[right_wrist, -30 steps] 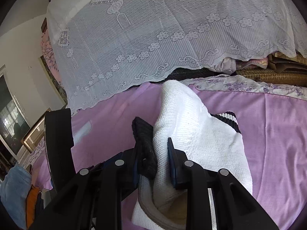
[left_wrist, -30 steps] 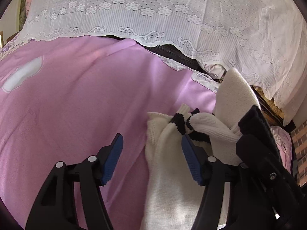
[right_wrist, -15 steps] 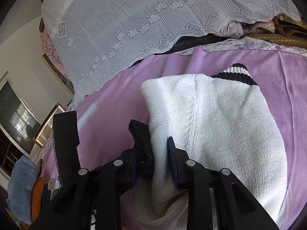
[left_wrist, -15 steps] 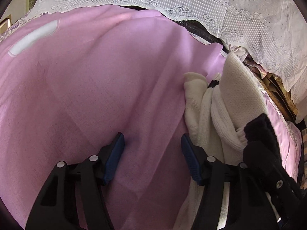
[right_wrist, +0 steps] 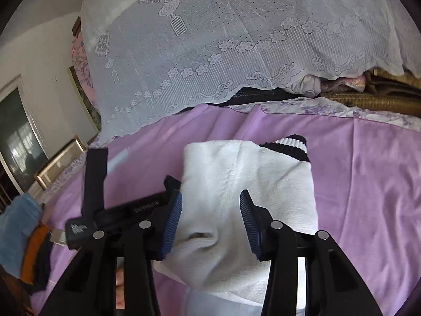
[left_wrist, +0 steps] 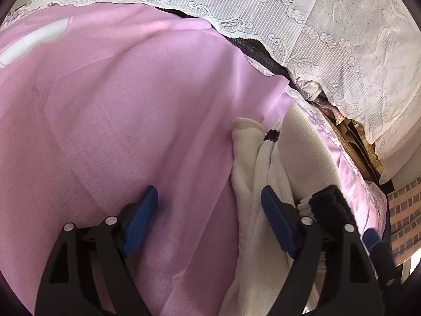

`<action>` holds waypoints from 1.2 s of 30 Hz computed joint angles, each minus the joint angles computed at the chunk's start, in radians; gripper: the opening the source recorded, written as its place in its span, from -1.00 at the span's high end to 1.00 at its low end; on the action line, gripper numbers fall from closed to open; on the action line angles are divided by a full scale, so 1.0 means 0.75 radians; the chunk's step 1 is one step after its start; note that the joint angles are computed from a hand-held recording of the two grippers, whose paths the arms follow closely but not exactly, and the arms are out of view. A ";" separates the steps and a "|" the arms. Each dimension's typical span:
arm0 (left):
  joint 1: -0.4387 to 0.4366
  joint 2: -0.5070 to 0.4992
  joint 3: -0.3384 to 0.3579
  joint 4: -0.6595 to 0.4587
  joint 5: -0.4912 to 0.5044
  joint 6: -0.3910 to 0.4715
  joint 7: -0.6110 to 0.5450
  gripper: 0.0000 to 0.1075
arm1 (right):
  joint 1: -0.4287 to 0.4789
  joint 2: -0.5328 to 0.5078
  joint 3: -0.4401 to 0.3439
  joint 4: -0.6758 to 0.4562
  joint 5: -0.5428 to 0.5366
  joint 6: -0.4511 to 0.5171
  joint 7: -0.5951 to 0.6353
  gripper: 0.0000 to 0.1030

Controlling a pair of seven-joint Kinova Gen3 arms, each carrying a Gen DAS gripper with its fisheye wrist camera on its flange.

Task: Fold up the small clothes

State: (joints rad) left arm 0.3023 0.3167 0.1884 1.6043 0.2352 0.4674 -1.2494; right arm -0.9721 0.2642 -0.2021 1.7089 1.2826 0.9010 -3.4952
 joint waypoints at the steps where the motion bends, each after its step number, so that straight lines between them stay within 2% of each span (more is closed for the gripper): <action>1: -0.061 0.007 0.062 -0.001 0.054 -0.014 -0.054 -0.46 | -0.026 0.027 0.019 -0.021 -0.019 0.027 0.053 0.27; 4: -0.228 0.040 0.247 -0.011 0.189 -0.052 -0.217 -0.46 | -0.007 0.050 -0.005 -0.036 -0.008 -0.023 0.100 0.34; 7: -0.377 0.117 0.426 -0.051 0.308 -0.050 -0.380 -0.46 | -0.055 0.083 0.061 -0.086 -0.057 -0.045 0.187 0.36; 9: -0.463 0.178 0.527 -0.086 0.416 -0.026 -0.488 -0.47 | 0.004 0.082 0.031 -0.083 -0.077 -0.133 0.170 0.36; 10: -0.482 0.194 0.541 -0.103 0.467 0.000 -0.532 -0.46 | 0.038 0.083 0.019 -0.083 -0.107 -0.188 0.168 0.36; 12: -0.464 0.166 0.496 -0.088 0.503 -0.013 -0.555 -0.47 | 0.033 0.105 0.050 -0.103 -0.156 -0.231 0.230 0.35; 14: -0.376 0.100 0.375 -0.052 0.452 -0.047 -0.492 -0.47 | 0.009 0.111 0.078 -0.113 -0.171 -0.232 0.263 0.34; 16: -0.272 0.061 0.251 -0.079 0.376 0.005 -0.421 -0.47 | 0.016 0.082 0.098 -0.074 -0.171 -0.298 0.233 0.34; 18: -0.183 0.030 0.165 -0.120 0.328 0.074 -0.413 -0.49 | 0.032 0.040 0.108 -0.023 -0.156 -0.369 0.193 0.34; 21: 0.002 0.001 0.013 -0.176 0.165 0.109 -0.344 -0.73 | 0.077 -0.003 0.100 0.027 -0.166 -0.467 0.188 0.33; 23: 0.092 0.013 -0.068 -0.220 0.103 0.147 -0.288 -0.73 | 0.081 0.004 0.103 0.029 -0.157 -0.483 0.178 0.30; 24: 0.100 0.023 -0.077 -0.231 0.105 0.161 -0.286 -0.73 | 0.068 0.009 0.110 0.030 -0.129 -0.474 0.157 0.29; 26: 0.042 0.005 -0.038 -0.188 0.173 0.123 -0.335 -0.73 | 0.051 0.015 0.106 0.027 -0.080 -0.458 0.148 0.06; 29: -0.143 -0.044 0.124 -0.109 0.335 0.042 -0.432 -0.73 | 0.029 0.035 0.085 -0.005 -0.071 -0.398 0.202 -0.14; 31: -0.242 -0.033 0.197 -0.121 0.441 0.093 -0.532 -0.73 | 0.018 0.049 0.078 -0.023 -0.087 -0.357 0.235 -0.15; 34: -0.264 0.063 0.207 -0.221 0.514 0.255 -0.610 -0.70 | 0.012 0.043 0.084 -0.005 -0.060 -0.363 0.200 -0.15; 35: -0.245 0.095 0.188 -0.261 0.522 0.309 -0.611 -0.64 | 0.012 0.041 0.084 0.000 -0.050 -0.366 0.189 -0.15; 36: -0.202 0.120 0.143 -0.302 0.513 0.358 -0.598 -0.45 | 0.010 0.045 0.084 0.001 -0.039 -0.362 0.176 -0.14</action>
